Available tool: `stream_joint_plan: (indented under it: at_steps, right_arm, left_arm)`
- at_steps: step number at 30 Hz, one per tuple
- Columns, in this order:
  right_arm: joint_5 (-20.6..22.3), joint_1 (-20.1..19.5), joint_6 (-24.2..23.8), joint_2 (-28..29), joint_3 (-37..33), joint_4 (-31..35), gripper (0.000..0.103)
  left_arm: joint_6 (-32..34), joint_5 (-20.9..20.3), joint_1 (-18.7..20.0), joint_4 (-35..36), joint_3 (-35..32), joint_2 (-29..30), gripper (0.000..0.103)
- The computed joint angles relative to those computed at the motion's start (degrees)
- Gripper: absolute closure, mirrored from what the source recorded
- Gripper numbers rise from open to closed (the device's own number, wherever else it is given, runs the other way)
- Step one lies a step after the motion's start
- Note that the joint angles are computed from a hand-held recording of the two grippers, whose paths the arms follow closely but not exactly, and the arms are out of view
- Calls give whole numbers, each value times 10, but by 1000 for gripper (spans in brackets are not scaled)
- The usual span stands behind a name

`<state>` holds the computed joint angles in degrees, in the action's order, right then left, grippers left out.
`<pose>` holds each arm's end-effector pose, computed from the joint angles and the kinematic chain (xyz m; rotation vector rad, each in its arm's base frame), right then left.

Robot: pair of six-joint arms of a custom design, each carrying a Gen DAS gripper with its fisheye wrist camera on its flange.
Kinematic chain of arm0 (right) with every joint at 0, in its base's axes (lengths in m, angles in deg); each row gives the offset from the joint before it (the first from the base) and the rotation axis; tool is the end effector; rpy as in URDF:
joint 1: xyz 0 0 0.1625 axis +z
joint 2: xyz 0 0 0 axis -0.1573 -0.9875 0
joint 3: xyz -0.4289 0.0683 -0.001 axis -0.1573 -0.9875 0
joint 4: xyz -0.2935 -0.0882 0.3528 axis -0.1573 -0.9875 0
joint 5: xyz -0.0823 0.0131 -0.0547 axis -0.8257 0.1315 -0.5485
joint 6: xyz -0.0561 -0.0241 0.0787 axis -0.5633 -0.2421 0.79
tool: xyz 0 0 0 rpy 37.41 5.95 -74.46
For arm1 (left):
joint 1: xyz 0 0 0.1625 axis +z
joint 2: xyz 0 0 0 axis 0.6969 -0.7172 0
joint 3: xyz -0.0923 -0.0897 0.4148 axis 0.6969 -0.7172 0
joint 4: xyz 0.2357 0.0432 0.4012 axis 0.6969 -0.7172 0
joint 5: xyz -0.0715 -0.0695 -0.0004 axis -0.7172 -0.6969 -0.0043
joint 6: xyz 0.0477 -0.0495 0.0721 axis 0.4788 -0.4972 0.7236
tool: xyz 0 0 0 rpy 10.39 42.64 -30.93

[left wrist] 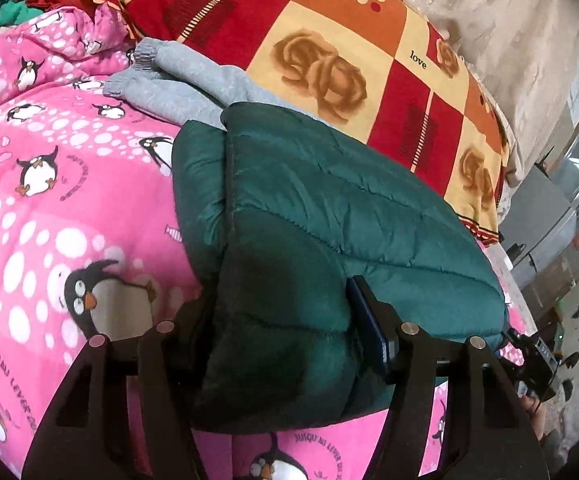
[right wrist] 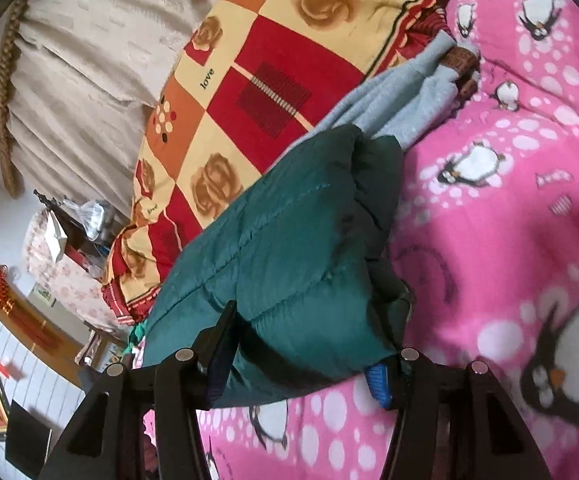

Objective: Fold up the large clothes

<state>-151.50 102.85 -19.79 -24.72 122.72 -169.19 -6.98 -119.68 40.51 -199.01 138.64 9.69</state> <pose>0.2052 -0.8332 0.0045 -0.2461 2.8104 -0.9671 0.0951 -0.7258 0.3289 0.0266 2.6138 -1.2331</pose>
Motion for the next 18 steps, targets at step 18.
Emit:
stream_joint_plan:
  at_steps: [18]
  right_arm:
    - [-396,135,-213,-48,181,-239,33]
  left_arm:
    - [-2,285,-158,-2,186,-103,13]
